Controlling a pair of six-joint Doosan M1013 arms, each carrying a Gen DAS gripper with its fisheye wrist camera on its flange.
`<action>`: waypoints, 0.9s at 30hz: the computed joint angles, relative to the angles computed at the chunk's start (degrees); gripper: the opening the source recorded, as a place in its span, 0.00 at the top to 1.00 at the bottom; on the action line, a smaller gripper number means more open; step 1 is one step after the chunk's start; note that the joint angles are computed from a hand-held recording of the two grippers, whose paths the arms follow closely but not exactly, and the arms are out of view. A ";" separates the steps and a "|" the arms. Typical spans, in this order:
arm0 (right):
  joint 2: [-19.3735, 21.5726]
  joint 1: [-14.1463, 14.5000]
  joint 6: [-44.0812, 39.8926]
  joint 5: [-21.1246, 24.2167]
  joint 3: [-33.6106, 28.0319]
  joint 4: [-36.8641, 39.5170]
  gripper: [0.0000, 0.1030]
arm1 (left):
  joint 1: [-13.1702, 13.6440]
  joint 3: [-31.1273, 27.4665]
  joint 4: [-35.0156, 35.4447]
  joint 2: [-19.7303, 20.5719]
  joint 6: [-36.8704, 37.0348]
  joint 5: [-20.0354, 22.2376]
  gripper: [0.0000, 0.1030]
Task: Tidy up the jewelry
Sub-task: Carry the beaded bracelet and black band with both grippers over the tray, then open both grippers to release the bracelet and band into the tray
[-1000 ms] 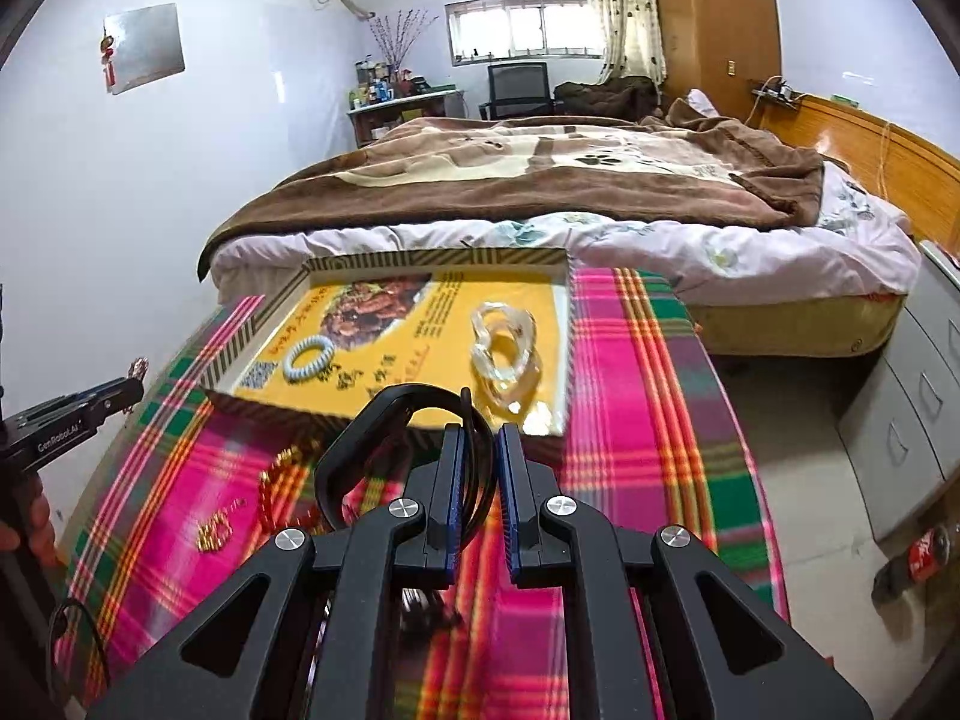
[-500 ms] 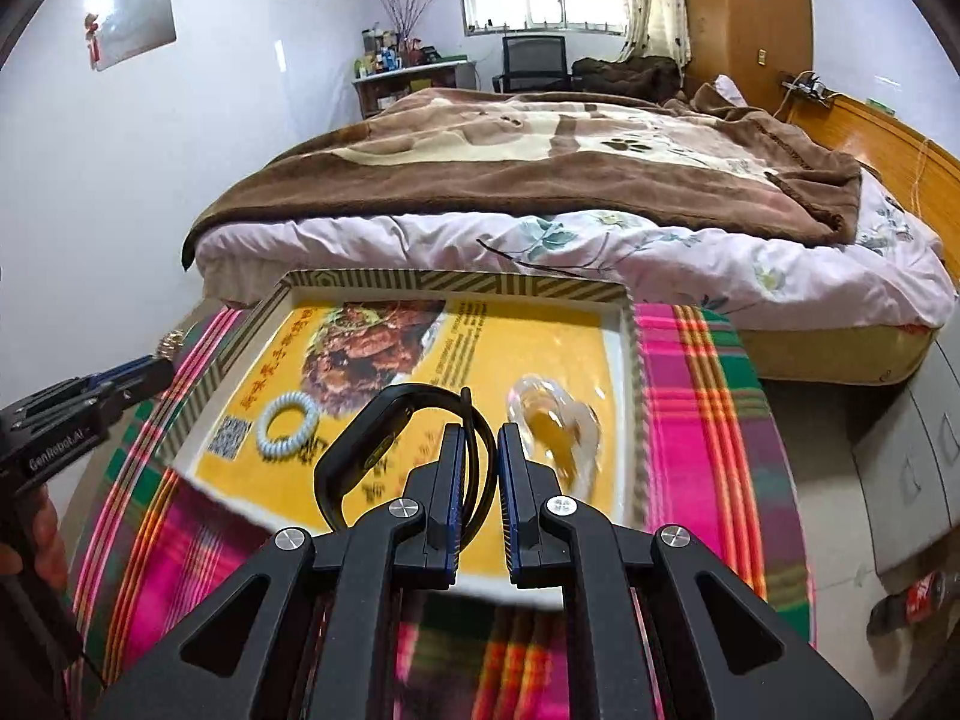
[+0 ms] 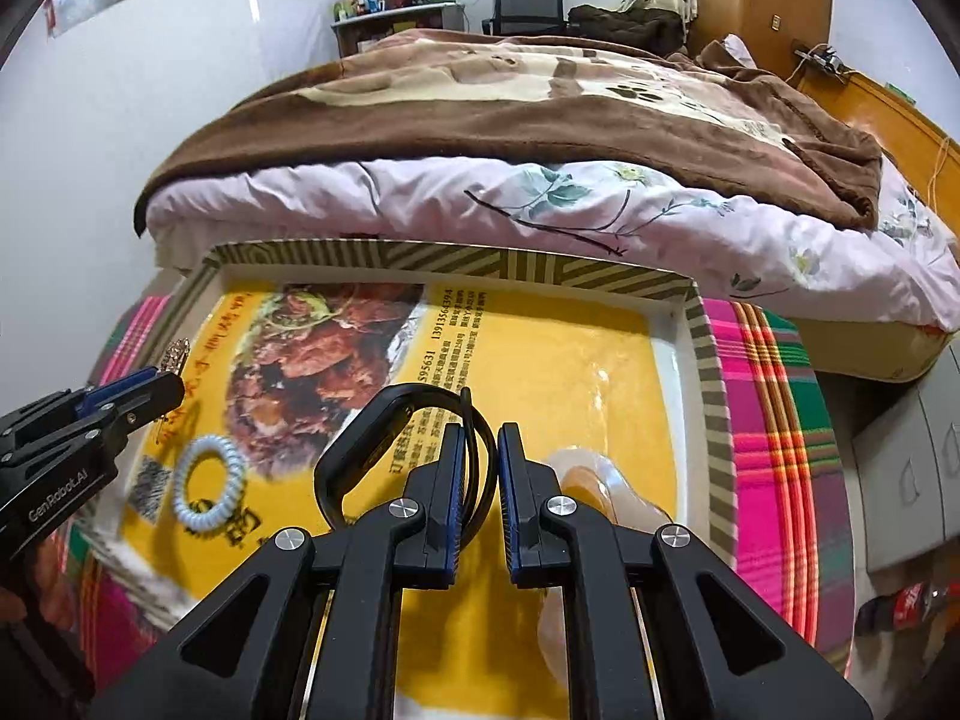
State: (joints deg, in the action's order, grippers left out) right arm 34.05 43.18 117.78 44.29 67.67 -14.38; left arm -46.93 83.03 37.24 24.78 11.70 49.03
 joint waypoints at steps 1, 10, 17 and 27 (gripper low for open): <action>0.32 0.02 -0.16 0.42 -0.39 -0.17 0.89 | 0.10 -0.26 -0.32 0.27 0.35 0.08 0.80; 1.96 0.39 -0.94 3.00 -2.33 -1.06 0.89 | 0.69 -1.85 -3.61 1.89 3.43 2.57 0.80; 2.50 0.43 -1.11 3.62 -3.06 -0.87 0.88 | 0.71 -1.91 -4.05 2.03 3.61 3.32 0.80; 1.80 0.21 -1.32 2.01 -2.30 0.66 0.74 | 0.34 -2.05 -3.77 1.75 3.55 3.37 0.52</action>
State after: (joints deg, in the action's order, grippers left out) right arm 35.85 43.39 116.46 46.30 65.37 -13.72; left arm -46.59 80.99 33.48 26.54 15.25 52.39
